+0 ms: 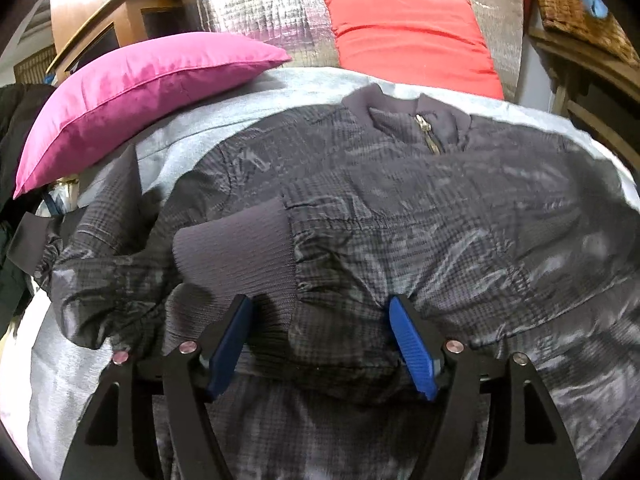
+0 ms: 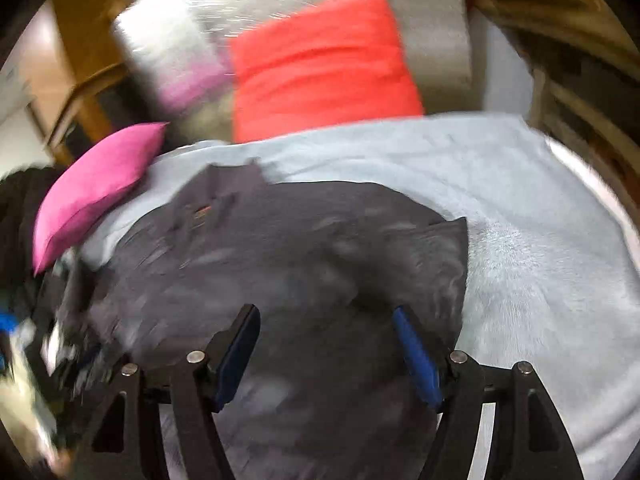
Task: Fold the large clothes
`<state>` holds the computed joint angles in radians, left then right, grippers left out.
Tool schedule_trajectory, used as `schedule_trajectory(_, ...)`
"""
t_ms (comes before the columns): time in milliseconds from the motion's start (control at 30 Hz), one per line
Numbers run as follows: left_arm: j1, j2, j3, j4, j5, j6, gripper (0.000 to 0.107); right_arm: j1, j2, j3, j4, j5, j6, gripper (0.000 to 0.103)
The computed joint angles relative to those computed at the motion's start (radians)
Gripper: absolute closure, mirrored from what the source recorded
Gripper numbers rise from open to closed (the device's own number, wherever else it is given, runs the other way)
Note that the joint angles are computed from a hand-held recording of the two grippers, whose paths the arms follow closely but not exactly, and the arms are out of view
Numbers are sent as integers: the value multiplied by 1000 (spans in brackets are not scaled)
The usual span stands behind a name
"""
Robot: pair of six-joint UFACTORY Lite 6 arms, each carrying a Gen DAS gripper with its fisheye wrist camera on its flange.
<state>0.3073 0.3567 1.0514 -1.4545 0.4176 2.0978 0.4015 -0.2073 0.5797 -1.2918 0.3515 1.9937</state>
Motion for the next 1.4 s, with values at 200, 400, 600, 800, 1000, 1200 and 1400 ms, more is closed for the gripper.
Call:
schedule_trajectory(200, 67, -18, 68, 141, 84, -228, 35, 256, 59, -26, -7, 94, 91, 30)
schedule_trajectory(400, 42, 43, 108, 230, 9, -285, 34, 310, 259, 90, 70, 200, 4, 30)
schedule_trajectory(600, 88, -25, 78, 128, 95, -206, 32, 321, 246, 187, 96, 245, -96, 30)
schedule_trajectory(800, 51, 129, 215, 315, 46, -424, 31, 138, 488, 491, 123, 144, -233, 27)
schedule_trajectory(1000, 32, 99, 180, 284, 24, -371, 28, -8, 778, 732, 366, 105, -475, 24)
schedule_trajectory(1200, 88, 17, 128, 219, 88, -283, 28, 159, 515, 525, 153, 185, -225, 24)
schedule_trajectory(1400, 76, 23, 132, 336, 80, -412, 28, 348, 504, 424, 163, 237, -114, 24)
